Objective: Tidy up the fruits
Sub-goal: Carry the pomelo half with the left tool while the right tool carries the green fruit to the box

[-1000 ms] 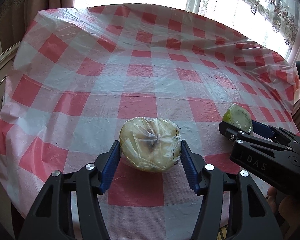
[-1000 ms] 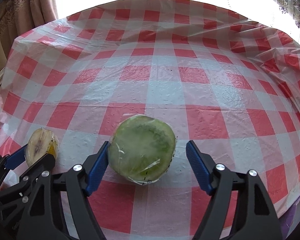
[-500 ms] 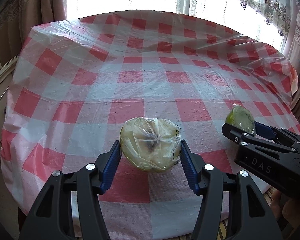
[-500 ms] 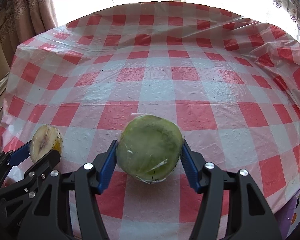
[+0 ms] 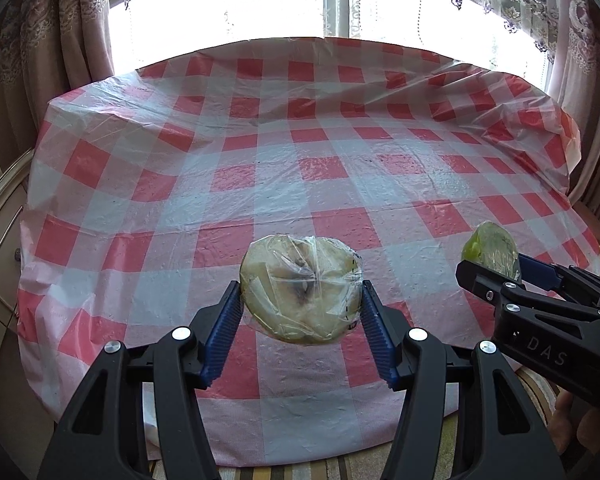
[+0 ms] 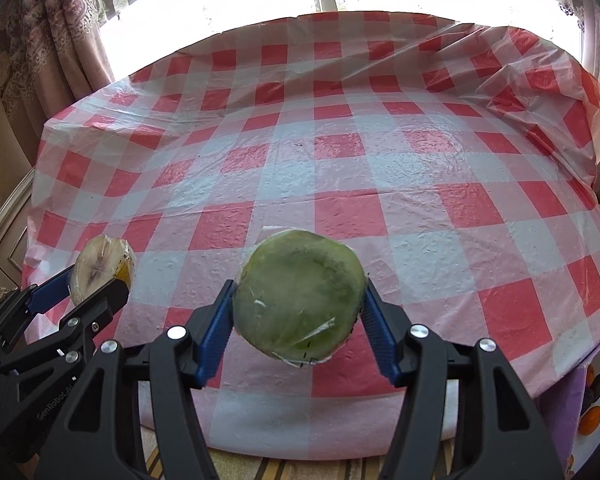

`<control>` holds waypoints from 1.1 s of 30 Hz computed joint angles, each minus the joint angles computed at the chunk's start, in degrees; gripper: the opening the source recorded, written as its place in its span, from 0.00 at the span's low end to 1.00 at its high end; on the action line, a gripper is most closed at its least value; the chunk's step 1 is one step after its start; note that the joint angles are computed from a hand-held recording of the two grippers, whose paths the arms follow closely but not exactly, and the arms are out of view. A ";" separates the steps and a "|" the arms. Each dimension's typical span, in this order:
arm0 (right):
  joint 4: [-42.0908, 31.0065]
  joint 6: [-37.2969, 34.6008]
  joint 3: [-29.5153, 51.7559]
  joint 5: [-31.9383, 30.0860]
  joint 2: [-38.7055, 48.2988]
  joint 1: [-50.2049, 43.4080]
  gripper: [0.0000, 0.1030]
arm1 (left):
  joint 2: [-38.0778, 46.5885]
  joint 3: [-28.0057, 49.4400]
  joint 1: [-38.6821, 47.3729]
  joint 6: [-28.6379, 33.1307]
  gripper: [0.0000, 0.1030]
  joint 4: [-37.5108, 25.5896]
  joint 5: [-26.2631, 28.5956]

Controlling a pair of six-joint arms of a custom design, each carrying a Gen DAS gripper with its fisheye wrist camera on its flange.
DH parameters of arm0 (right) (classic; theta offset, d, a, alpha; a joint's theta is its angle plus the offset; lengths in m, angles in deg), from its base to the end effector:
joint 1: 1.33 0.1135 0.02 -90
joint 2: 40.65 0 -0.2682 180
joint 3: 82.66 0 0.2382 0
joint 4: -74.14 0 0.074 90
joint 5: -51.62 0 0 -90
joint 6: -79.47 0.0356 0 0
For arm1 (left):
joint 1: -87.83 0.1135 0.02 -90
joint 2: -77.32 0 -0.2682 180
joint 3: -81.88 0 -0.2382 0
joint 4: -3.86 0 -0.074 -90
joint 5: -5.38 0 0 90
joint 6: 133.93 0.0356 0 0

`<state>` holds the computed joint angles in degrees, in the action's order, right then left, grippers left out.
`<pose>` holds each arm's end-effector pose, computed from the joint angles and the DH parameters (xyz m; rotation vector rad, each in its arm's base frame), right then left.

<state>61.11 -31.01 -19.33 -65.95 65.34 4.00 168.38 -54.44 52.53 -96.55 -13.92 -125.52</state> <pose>0.3256 0.0469 0.1227 -0.7269 2.3431 0.4954 0.2001 -0.1131 0.1148 -0.5410 2.2790 0.2697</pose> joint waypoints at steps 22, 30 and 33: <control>-14.56 -13.93 5.87 -9.47 -0.46 -22.77 0.59 | 13.71 20.06 -10.21 5.68 0.55 -4.52 1.18; -19.76 -18.82 13.52 -9.56 4.19 -33.00 0.59 | 21.37 30.81 -13.43 10.57 0.55 -4.94 3.68; -20.95 -20.00 16.82 -8.59 6.45 -36.15 0.59 | 24.93 35.65 -14.69 12.70 0.55 -5.37 4.82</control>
